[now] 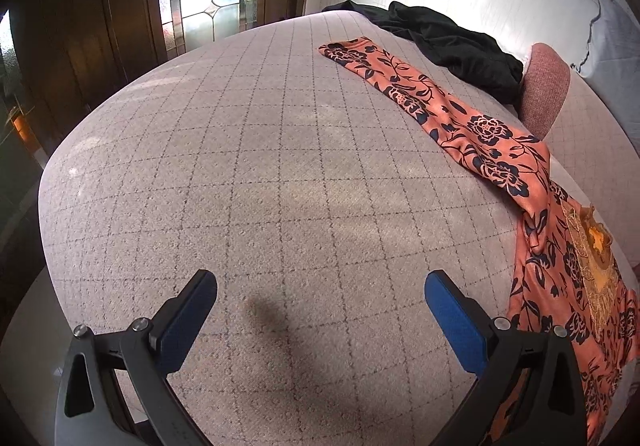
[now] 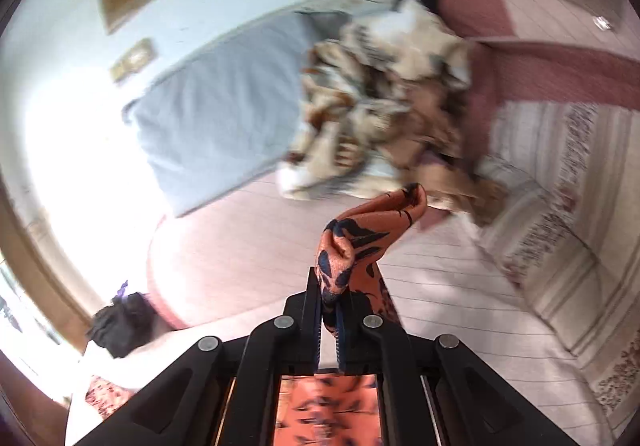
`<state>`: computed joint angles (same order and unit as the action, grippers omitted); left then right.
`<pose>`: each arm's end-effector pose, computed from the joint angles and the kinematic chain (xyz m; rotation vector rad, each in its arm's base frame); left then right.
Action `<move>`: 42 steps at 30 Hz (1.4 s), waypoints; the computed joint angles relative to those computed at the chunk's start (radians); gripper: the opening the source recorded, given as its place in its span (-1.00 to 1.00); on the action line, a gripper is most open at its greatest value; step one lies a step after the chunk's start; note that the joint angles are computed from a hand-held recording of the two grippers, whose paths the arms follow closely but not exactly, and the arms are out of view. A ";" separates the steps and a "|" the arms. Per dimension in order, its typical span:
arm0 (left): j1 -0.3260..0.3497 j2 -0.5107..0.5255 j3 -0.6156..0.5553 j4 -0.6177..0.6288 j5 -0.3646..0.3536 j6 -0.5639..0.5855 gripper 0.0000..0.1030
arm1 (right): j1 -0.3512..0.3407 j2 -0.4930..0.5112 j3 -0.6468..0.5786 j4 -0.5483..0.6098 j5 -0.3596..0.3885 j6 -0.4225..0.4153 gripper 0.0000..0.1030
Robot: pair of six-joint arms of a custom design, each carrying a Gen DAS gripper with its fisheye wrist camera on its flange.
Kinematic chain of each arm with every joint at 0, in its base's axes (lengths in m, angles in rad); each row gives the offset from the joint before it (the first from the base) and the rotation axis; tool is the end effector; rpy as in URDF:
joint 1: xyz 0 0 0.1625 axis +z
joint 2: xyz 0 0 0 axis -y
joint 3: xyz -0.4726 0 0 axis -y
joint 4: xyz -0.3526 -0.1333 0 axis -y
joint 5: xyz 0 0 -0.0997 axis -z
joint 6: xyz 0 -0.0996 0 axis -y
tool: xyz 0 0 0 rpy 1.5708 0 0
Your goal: Fold small clothes
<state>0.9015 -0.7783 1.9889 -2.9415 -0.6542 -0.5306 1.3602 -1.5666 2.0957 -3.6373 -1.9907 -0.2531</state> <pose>-0.1864 -0.5779 0.1204 0.0699 2.3463 -0.8086 0.0069 -0.4111 0.5537 -0.3445 -1.8720 1.6635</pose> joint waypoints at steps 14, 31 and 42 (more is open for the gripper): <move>0.017 -0.065 0.038 -0.058 -0.003 0.053 1.00 | 0.065 0.636 0.030 0.053 0.123 0.182 0.98; -0.025 0.006 -0.133 -0.078 -0.336 0.215 1.00 | -0.120 0.346 0.174 -0.108 0.380 0.274 0.98; -0.038 0.398 -0.706 0.437 -0.587 0.266 0.28 | -0.210 0.249 0.332 -0.207 0.413 0.187 0.98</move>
